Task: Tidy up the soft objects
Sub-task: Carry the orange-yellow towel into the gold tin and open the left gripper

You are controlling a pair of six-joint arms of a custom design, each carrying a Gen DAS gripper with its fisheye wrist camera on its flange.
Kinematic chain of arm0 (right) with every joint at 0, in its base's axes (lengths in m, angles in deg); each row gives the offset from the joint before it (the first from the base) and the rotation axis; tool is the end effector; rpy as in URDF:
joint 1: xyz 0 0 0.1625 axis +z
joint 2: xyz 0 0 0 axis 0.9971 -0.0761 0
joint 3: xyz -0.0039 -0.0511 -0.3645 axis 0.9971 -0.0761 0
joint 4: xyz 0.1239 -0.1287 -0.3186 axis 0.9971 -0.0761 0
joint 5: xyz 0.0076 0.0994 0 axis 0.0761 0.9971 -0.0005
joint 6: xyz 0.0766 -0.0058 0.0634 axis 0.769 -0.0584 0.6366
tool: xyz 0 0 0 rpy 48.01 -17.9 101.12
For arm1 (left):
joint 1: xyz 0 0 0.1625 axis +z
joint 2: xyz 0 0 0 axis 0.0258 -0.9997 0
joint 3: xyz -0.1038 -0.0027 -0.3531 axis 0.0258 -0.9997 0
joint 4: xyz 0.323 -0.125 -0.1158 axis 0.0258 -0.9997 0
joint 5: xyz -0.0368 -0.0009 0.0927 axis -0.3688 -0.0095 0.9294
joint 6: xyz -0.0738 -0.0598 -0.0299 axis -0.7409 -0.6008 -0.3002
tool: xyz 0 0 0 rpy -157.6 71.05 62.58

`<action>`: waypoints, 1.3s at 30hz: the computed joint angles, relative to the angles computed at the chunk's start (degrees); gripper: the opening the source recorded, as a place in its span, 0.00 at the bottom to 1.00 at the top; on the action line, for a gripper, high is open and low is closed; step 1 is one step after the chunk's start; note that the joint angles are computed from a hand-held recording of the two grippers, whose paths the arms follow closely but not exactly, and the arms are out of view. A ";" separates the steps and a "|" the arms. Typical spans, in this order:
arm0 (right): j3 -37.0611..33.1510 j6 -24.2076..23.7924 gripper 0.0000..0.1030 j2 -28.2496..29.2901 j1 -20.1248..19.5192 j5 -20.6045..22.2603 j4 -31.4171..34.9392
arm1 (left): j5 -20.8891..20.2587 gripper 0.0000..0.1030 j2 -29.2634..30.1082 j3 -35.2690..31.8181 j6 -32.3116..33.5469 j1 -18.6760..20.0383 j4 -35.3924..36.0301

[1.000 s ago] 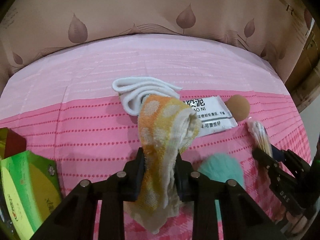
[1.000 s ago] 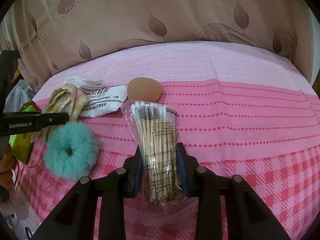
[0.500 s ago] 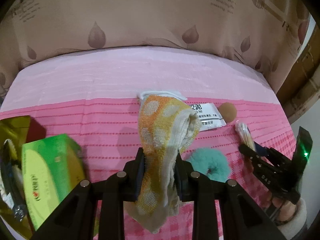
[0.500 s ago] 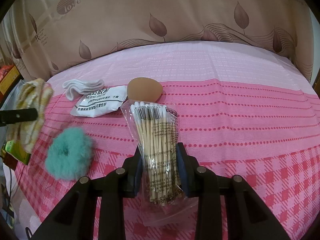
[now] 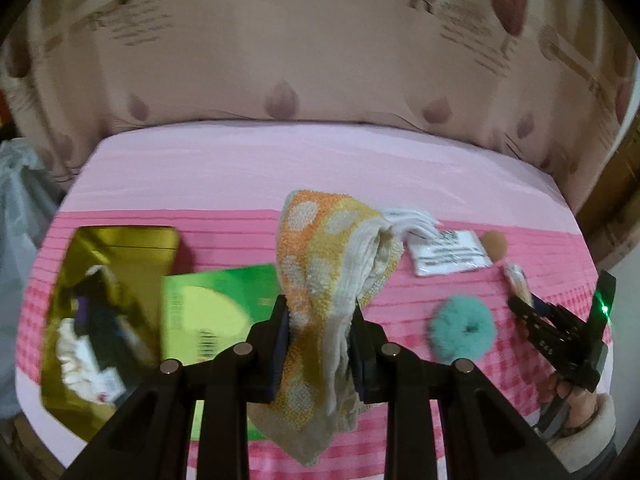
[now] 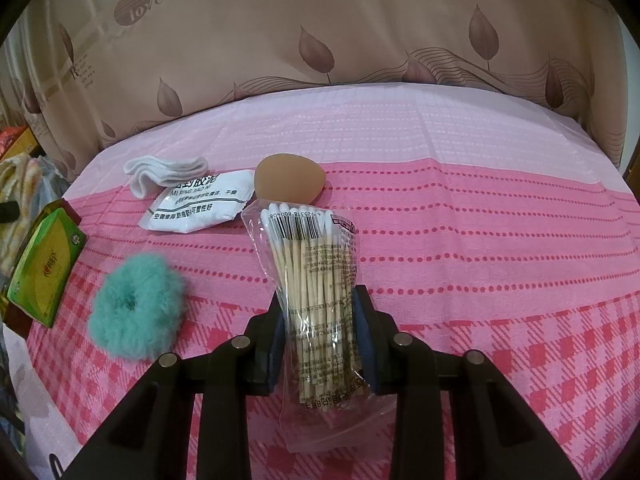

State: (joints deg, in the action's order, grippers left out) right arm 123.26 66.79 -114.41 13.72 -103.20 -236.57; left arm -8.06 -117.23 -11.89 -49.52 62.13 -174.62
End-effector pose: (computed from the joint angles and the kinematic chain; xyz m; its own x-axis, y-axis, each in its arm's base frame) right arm 0.1332 -0.4756 0.0599 -0.6938 0.4865 0.5311 -0.1055 0.6608 -0.7431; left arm -0.1391 -0.6834 0.1759 -0.6381 0.5891 -0.4958 0.6953 0.7175 -0.0422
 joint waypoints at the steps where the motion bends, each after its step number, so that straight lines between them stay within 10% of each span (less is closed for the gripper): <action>1: -0.02 0.01 0.30 0.01 0.01 -0.01 0.01 | 0.80 0.26 -0.10 -0.65 0.28 0.29 -0.29; 39: -0.44 -1.01 0.32 0.24 0.02 -0.94 0.52 | 15.38 0.27 17.20 -36.00 6.12 9.32 7.12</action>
